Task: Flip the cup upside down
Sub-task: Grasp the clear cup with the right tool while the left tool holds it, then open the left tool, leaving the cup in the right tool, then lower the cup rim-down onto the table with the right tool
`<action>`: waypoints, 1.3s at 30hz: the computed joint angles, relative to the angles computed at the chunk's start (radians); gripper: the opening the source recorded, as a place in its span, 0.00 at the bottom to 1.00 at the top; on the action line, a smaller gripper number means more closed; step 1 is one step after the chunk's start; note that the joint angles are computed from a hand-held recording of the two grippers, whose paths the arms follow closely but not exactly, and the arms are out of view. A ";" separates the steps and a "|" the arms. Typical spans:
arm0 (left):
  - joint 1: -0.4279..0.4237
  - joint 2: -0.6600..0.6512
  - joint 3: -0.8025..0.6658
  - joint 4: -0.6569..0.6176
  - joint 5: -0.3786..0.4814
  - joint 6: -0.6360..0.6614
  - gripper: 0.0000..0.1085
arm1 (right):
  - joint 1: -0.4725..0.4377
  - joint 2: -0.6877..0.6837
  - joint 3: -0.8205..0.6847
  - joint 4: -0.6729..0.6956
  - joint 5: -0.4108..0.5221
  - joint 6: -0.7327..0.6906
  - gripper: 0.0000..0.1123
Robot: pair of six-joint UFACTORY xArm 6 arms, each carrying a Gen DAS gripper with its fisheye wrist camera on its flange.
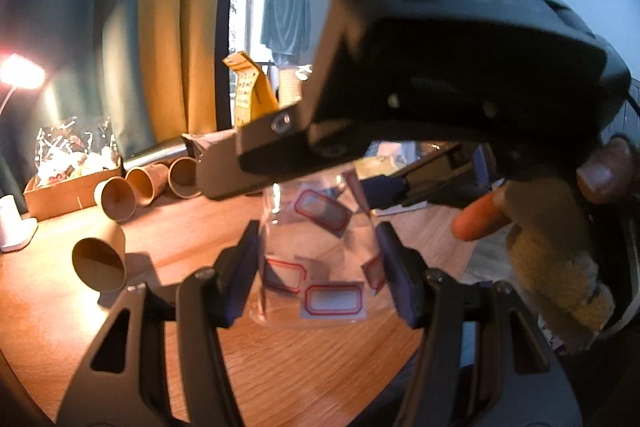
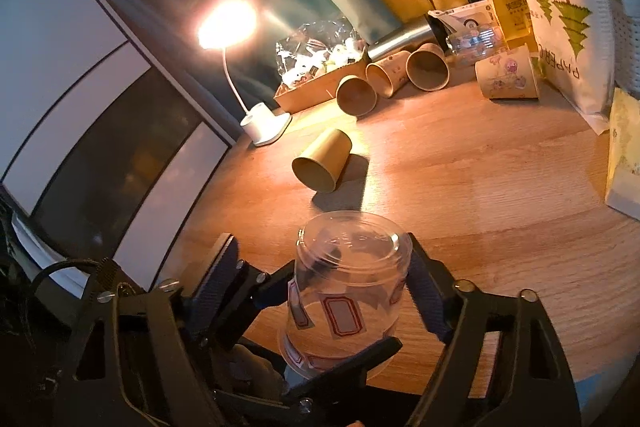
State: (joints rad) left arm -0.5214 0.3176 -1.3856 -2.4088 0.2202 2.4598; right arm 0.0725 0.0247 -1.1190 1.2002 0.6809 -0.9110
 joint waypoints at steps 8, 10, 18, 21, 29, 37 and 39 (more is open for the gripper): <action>0.007 0.011 -0.013 -0.017 -0.003 0.018 0.54 | -0.012 0.009 -0.009 -0.014 0.017 0.012 0.57; 0.004 0.004 -0.007 -0.028 -0.008 0.022 0.54 | -0.008 0.014 -0.012 -0.048 0.007 0.036 0.51; 0.005 0.010 -0.013 -0.059 -0.020 0.047 0.54 | -0.013 0.035 -0.027 -0.048 0.023 0.026 0.46; 0.008 0.008 -0.012 -0.081 -0.020 0.066 0.55 | -0.016 0.042 -0.031 -0.034 0.031 0.015 0.44; 0.011 -0.003 0.003 -0.117 -0.015 0.086 0.61 | -0.003 0.046 -0.028 -0.013 0.001 -0.006 0.43; 0.004 0.006 -0.016 -0.103 -0.053 0.053 0.79 | 0.027 0.070 -0.035 -0.014 -0.119 -0.036 0.43; 0.004 0.005 -0.014 -0.101 -0.054 0.050 0.79 | 0.026 0.086 -0.044 -0.006 -0.140 -0.044 0.43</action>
State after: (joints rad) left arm -0.5171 0.3221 -1.3991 -2.5100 0.1658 2.5094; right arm 0.0986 0.1104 -1.1632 1.1938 0.5413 -0.9552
